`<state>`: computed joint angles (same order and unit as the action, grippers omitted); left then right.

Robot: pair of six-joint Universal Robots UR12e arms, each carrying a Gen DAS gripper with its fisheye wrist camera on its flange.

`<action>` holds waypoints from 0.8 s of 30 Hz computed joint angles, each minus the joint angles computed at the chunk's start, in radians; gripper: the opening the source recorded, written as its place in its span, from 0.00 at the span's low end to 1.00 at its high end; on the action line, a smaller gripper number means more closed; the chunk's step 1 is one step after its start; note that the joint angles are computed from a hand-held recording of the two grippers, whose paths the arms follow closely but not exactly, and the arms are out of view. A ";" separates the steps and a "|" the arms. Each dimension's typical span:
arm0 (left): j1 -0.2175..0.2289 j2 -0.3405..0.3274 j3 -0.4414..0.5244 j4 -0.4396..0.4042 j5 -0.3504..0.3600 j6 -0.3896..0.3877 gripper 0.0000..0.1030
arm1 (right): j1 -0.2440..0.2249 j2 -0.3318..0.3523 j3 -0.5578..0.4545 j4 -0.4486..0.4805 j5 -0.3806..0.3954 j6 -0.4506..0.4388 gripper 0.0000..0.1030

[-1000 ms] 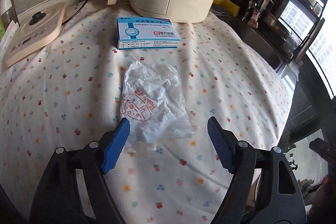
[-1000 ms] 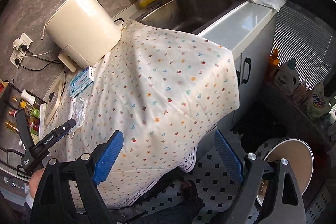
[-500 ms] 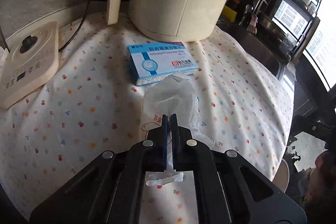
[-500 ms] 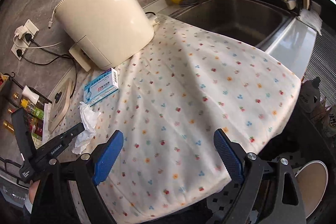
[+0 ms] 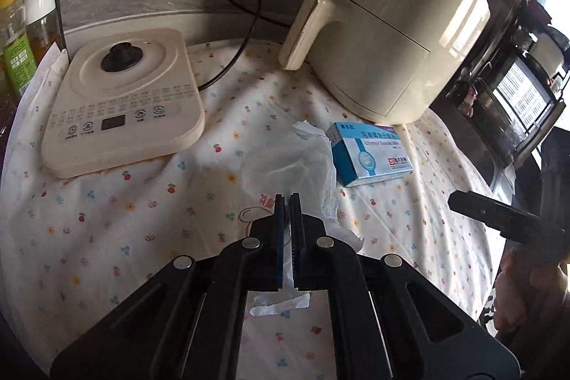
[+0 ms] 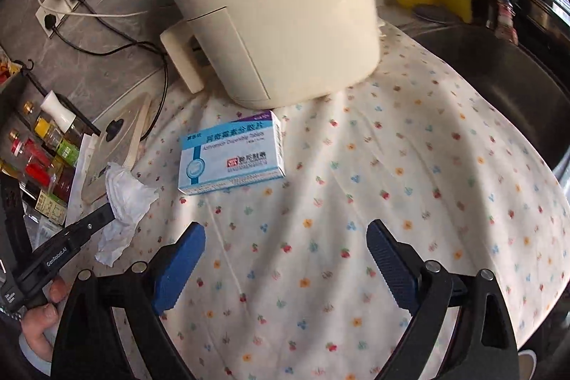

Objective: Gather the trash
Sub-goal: 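Grasp the white plastic bag with the left tool and lift it, then hold the plastic bag in the left tool while the right tool grasps the medicine box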

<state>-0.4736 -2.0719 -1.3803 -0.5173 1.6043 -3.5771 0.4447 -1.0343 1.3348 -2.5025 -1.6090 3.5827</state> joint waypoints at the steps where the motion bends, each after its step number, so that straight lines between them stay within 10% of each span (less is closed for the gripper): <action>1: 0.003 0.002 -0.005 0.004 0.001 -0.006 0.04 | 0.000 0.017 -0.024 0.009 0.001 -0.018 0.88; 12: 0.024 0.016 -0.035 0.020 0.023 -0.052 0.04 | 0.001 0.128 -0.184 0.096 0.026 -0.105 0.87; 19: 0.031 0.029 -0.060 0.022 0.039 -0.077 0.04 | 0.001 0.120 -0.170 0.139 0.199 -0.190 0.47; 22: 0.032 0.030 -0.064 0.022 0.047 -0.087 0.04 | 0.008 0.112 -0.161 0.150 0.204 -0.233 0.48; 24: 0.032 0.031 -0.066 0.024 0.052 -0.091 0.04 | 0.017 0.113 -0.171 0.160 0.162 -0.260 0.71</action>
